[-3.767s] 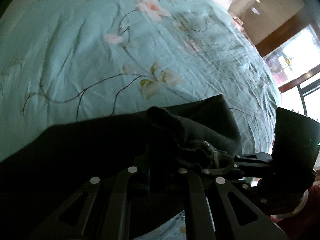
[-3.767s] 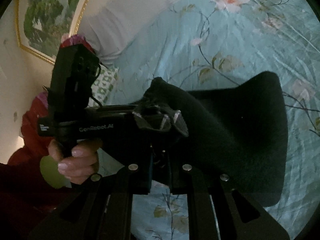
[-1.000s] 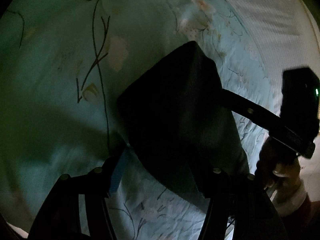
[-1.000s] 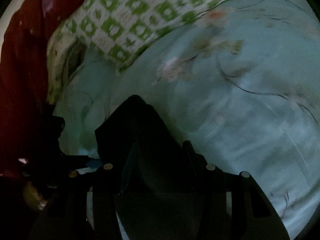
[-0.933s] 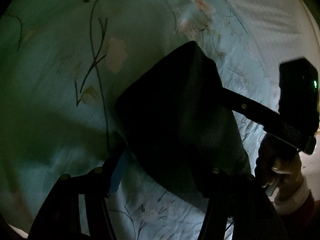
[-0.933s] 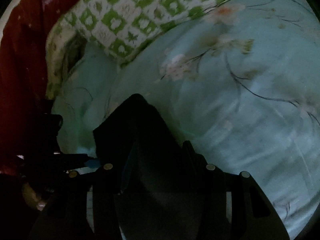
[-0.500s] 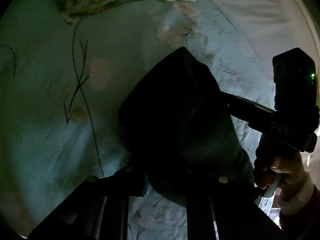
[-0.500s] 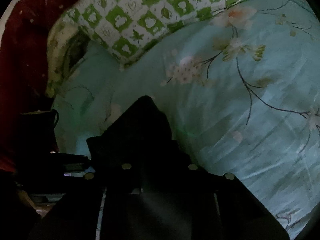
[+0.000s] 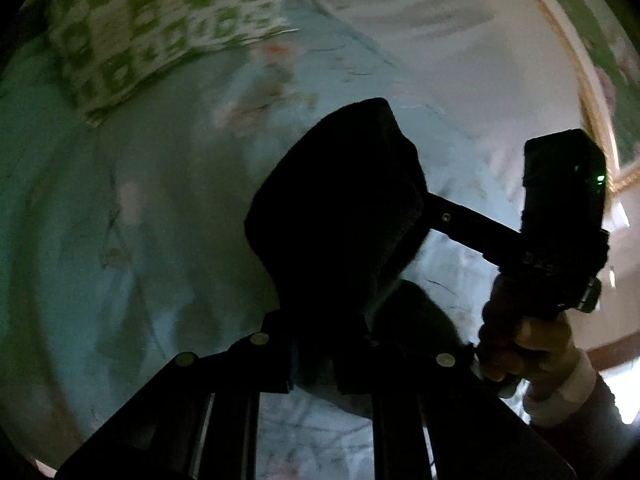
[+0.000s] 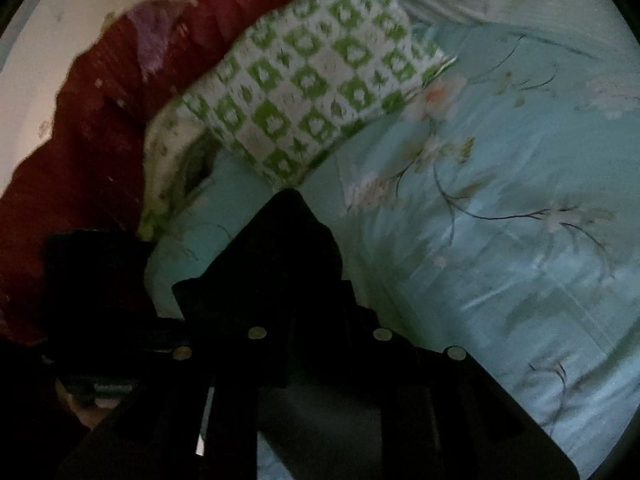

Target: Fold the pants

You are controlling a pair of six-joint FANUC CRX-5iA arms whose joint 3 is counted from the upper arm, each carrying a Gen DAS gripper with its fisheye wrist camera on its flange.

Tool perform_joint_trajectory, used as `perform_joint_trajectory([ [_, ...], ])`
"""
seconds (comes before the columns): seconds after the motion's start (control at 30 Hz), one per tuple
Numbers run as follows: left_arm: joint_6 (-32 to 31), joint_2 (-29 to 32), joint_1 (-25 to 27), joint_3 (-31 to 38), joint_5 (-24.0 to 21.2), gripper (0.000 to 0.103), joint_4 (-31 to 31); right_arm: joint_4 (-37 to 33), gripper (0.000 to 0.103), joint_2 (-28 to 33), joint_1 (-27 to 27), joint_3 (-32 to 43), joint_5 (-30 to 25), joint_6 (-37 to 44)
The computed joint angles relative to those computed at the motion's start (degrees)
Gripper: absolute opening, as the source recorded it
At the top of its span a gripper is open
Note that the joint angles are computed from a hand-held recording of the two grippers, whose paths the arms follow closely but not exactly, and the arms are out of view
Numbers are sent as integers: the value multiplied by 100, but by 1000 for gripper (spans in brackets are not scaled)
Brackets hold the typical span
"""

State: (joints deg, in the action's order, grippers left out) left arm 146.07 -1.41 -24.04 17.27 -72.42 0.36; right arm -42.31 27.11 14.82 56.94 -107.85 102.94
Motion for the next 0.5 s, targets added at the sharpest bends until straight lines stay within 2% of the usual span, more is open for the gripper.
perform_joint_trajectory([
  [0.17,-458,464,-327,802,-150,11,-147,-274,19,-381,-425,-253,200,-60],
  [0.5,-1344,1213,-738,1868,-193,11,143,-471,18,-1143,-1258,-885,630,-139],
])
